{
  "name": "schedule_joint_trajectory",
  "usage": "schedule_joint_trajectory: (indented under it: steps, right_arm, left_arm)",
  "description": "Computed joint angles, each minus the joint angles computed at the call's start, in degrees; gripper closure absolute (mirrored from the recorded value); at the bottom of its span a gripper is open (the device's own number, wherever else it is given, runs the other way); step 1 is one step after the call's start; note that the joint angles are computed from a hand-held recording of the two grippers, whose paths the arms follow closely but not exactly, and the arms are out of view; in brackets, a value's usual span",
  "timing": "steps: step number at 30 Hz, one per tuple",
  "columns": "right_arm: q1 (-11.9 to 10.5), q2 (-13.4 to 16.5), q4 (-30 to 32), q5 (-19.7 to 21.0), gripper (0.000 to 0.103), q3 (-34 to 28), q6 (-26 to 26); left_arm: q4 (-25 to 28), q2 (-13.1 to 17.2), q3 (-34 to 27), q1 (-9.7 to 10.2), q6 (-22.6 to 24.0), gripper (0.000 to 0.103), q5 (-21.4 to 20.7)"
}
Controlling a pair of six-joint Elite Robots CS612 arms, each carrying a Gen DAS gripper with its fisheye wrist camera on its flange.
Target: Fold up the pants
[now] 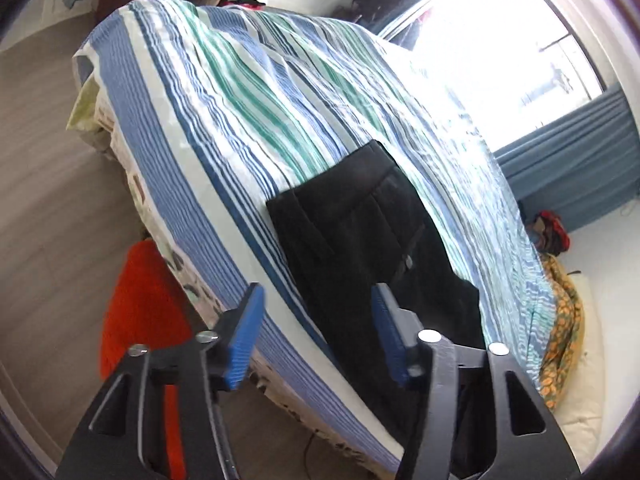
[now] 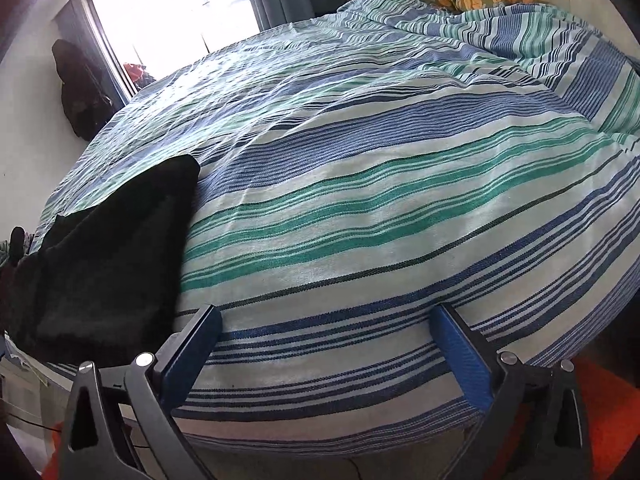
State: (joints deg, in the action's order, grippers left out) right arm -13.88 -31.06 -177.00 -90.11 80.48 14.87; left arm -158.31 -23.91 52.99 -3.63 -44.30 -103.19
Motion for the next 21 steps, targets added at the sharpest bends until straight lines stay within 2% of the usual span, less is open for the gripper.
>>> schedule_joint_trajectory:
  steps: [2, 4, 5, 8, 12, 15, 19, 21]
  right_arm:
    - [0.03, 0.05, 0.07, -0.13, 0.000, -0.11, 0.00]
    - [0.02, 0.04, 0.05, -0.07, 0.000, -0.09, -0.02]
    - [0.01, 0.03, 0.09, -0.05, 0.000, -0.09, -0.01]
    - [-0.10, -0.03, 0.10, 0.40, 0.000, 0.03, -0.07]
    - [-0.04, 0.03, 0.13, 0.44, 0.000, -0.03, 0.09]
    - [-0.02, 0.01, 0.25, 0.20, 0.000, -0.03, 0.17]
    - [-0.12, 0.00, 0.22, 0.45, 0.000, -0.02, 0.17]
    - [-0.16, 0.00, 0.17, 0.61, 0.000, 0.03, 0.15]
  left_arm:
    - [3.72, 1.11, -2.79, -0.11, 1.24, 0.062, 0.13]
    - [7.07, 2.19, -5.28, -0.02, 1.95, 0.064, 0.35]
    - [8.12, 2.62, -6.22, -0.04, 2.07, 0.071, 0.55]
    - [9.88, 3.57, -8.54, -0.11, 4.65, 0.081, 0.16]
    - [11.24, 3.99, -10.16, -0.16, 6.51, 0.081, 0.78]
    - [10.29, 4.23, -10.59, 0.00, 6.74, 0.081, 0.33]
    - [9.81, 3.59, -8.96, 0.03, 6.80, 0.081, 0.77]
    - [6.92, 2.66, -6.40, 0.16, 4.59, 0.068, 0.95]
